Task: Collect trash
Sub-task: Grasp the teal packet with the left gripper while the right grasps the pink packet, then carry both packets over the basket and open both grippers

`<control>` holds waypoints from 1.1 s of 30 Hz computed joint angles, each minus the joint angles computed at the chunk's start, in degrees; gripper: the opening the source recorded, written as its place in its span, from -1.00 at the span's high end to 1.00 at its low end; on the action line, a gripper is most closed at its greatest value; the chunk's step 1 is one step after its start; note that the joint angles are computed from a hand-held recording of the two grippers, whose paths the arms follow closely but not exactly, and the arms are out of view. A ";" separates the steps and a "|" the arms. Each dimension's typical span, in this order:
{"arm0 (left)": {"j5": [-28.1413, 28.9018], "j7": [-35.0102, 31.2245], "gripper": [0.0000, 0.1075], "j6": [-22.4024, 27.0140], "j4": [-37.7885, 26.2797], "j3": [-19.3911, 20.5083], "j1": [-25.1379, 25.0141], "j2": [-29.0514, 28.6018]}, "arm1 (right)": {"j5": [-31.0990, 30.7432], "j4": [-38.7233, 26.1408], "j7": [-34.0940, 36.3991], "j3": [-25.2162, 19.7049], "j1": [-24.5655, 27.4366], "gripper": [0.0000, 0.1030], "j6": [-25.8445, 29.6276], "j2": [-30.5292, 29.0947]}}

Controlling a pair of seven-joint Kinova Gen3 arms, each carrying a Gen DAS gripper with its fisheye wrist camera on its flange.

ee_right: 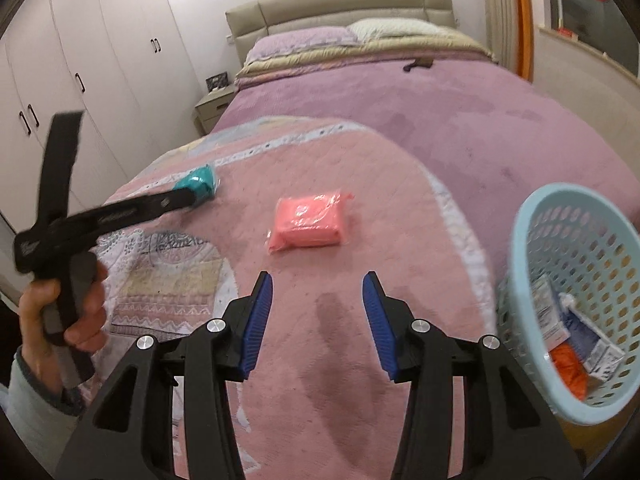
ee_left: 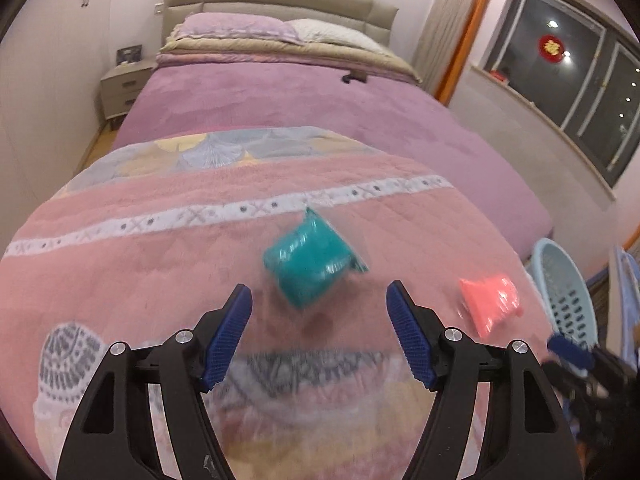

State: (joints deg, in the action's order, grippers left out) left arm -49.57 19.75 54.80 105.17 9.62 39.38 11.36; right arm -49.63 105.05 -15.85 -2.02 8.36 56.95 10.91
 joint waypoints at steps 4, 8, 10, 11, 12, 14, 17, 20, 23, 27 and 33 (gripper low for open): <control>2.42 -3.30 -0.24 -0.05 -2.16 -0.83 -2.12 1.52 | 2.39 -2.72 -4.18 -0.56 -1.40 0.06 2.08 2.25; 0.96 -3.33 -0.04 1.52 -2.45 -1.79 -0.72 2.74 | 4.49 -4.35 -7.98 -1.44 -2.70 -0.22 1.20 3.67; -1.06 -0.90 0.04 2.02 -1.65 -2.08 0.71 2.82 | 5.78 -5.26 -10.33 -1.86 -3.53 -0.23 0.42 4.52; -2.08 0.44 0.08 2.05 -1.01 -2.12 1.26 2.59 | 6.16 -5.69 -11.31 -2.19 -3.89 -0.23 -0.04 4.95; -2.88 1.43 0.13 2.07 -0.57 -2.07 1.55 2.32 | 6.13 -5.68 -11.57 -2.65 -4.10 -0.23 -1.01 4.88; -5.23 4.73 0.16 0.93 1.33 -1.93 2.00 1.27 | 7.40 -6.65 -13.10 -3.23 -5.00 -0.23 -1.87 5.26; -7.02 7.52 0.21 -0.64 3.03 -1.32 1.40 0.30 | 8.67 -6.37 -14.62 -4.23 -6.52 -0.25 -4.86 4.92; -8.63 9.58 0.22 -1.47 4.08 -0.69 0.91 -0.25 | 9.41 -4.48 -14.90 -5.15 -7.95 -0.26 -9.75 3.79; -9.56 10.47 0.22 -0.51 3.95 -0.04 0.96 -0.02 | 9.83 -1.67 -14.34 -5.94 -9.13 -0.22 -15.17 2.16; -10.43 9.37 0.23 2.65 2.29 0.54 1.96 1.40 | 10.12 -0.42 -13.92 -6.47 -9.74 -0.02 -18.26 1.51; -11.24 7.85 0.24 4.69 0.98 0.41 3.38 2.17 | 6.35 0.36 -9.72 -6.42 -7.23 0.01 -16.84 0.64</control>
